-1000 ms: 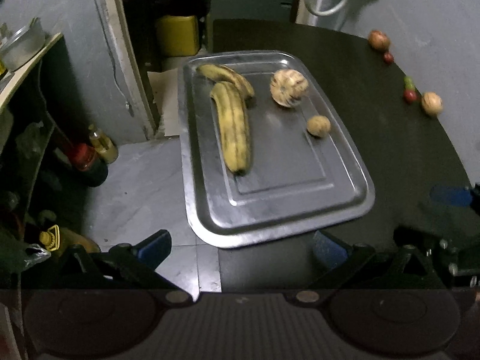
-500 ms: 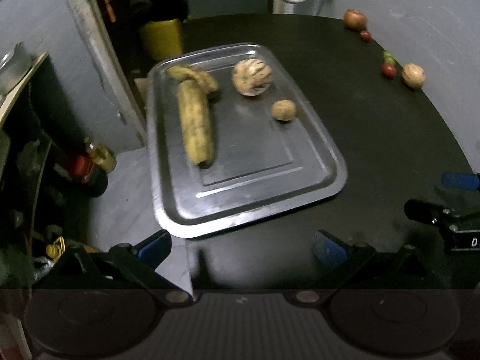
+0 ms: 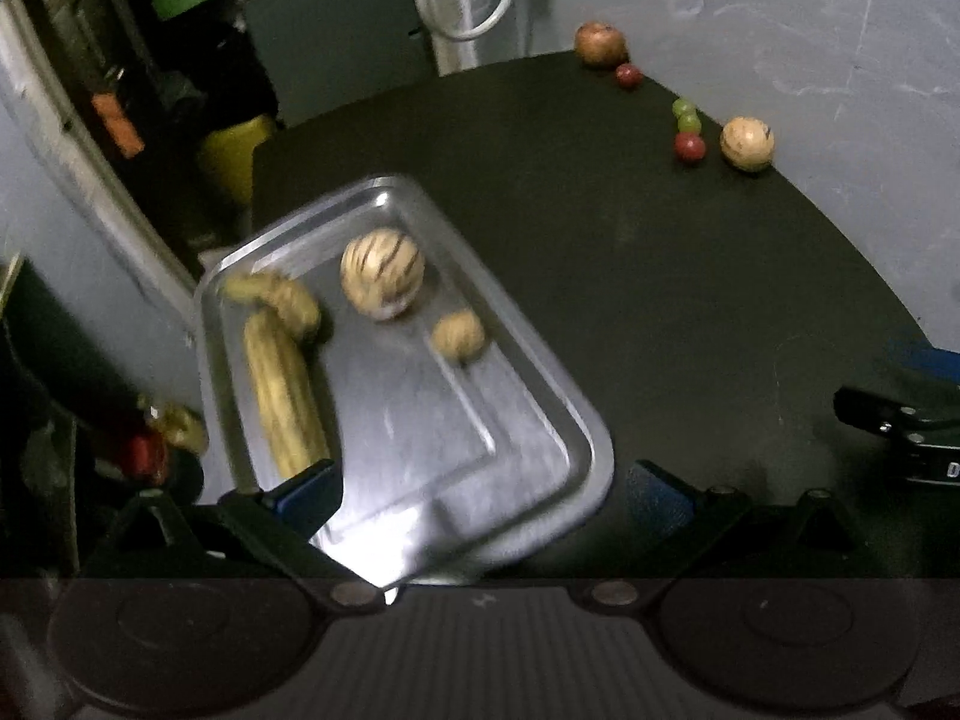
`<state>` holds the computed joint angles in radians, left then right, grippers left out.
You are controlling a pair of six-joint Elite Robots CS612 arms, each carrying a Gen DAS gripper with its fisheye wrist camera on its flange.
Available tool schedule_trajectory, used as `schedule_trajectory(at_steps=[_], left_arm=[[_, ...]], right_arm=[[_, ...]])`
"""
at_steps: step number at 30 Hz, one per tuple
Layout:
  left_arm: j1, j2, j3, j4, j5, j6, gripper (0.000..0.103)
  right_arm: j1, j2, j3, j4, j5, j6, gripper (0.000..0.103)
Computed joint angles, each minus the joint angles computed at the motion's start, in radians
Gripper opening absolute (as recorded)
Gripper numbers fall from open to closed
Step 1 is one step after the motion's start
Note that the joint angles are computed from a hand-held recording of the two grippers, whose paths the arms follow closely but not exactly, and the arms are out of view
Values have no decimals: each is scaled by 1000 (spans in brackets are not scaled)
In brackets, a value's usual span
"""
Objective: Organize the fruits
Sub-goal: 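Open both tools and withdraw them from the tray, then reach the right tool to the second striped melon while the left tool reaches a red tomato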
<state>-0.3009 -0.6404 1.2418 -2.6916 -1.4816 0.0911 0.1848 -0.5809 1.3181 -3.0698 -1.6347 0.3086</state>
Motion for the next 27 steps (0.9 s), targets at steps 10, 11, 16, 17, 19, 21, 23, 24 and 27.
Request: schedule_trajectory(at_steps=[10,11,16,17,19,21,23,24,27], left_arm=[[7,135,-219,-74,-80,288,102],[9,151,-242,-82,-97,326,102],[16,231,-365,-90,-197,485,102],[17,245,-386,-91,-222,507,102],[22,278,-432,-96,-283,563,102],[27,317,-490,-102,-339,629,102],[30,361,-560,-97,-386,687,102],[30,386,-603,-84,-405,710,102],[31,466,-749,-29,-462,752,102]], right_arm=[[-10,30,-59,24,-68,245,102],[-10,34,-70,32,-79,270,102],[-10,63,-143,79,-136,387,102],[-9,72,-164,89,-150,418,102],[-7,89,-200,102,-174,479,102],[-6,114,-251,112,-199,555,100],[-5,140,-302,123,-229,623,97],[-6,156,-332,127,-238,655,97],[-10,202,-417,145,-251,730,95]])
